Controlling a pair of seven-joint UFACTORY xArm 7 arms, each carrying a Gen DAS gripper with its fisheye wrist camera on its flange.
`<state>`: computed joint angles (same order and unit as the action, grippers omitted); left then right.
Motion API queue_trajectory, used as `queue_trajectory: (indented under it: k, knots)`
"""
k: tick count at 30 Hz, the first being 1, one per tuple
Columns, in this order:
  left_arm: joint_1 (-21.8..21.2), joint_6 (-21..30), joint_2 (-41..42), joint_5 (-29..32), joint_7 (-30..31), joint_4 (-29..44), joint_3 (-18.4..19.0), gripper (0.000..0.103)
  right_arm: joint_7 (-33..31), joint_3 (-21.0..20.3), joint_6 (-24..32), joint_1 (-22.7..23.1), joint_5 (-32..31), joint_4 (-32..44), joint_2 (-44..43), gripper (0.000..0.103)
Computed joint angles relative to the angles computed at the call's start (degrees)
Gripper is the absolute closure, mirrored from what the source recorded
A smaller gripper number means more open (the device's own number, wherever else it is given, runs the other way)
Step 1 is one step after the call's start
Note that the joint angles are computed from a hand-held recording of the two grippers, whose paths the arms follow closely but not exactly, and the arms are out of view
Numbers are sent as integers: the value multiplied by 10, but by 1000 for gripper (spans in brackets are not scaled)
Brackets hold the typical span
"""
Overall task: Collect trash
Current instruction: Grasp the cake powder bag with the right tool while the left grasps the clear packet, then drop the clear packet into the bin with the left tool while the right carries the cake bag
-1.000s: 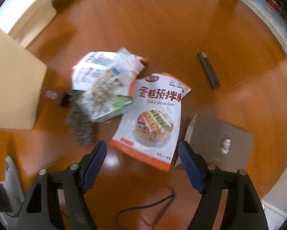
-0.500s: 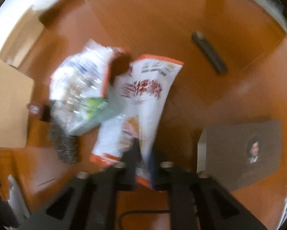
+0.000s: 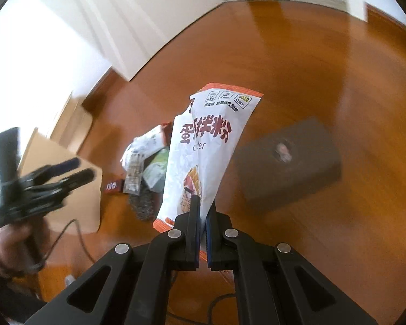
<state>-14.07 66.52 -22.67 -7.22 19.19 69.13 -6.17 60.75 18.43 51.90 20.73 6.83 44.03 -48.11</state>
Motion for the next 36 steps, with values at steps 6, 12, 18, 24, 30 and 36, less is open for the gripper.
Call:
queue_trajectory:
  k: [6, 12, 18, 24, 30, 36]
  knots:
    - [9, -26, 63, 11, -68, -20, -9, 29, 49, 16, -2, 8, 13, -35, -40, 100]
    - [3, -39, 88, 2, -73, -28, -4, 41, 87, 16, -2, 7, 19, -60, -66, 100]
    - [-1, -31, 73, -11, -73, -32, -1, 93, 100, 16, 0, 13, 20, -69, -83, 100]
    - [-5, -21, 28, -42, -62, -35, 8, 94, 88, 6, 4, 15, 15, -77, -101, 100]
    - [0, 64, -42, -53, -52, 21, 27, 94, 56, 0, 32, 8, 5, -36, -82, 100]
    - [29, 169, -33, -31, -48, 180, 44, 94, 13, 3, 129, -22, -18, 133, -18, 100]
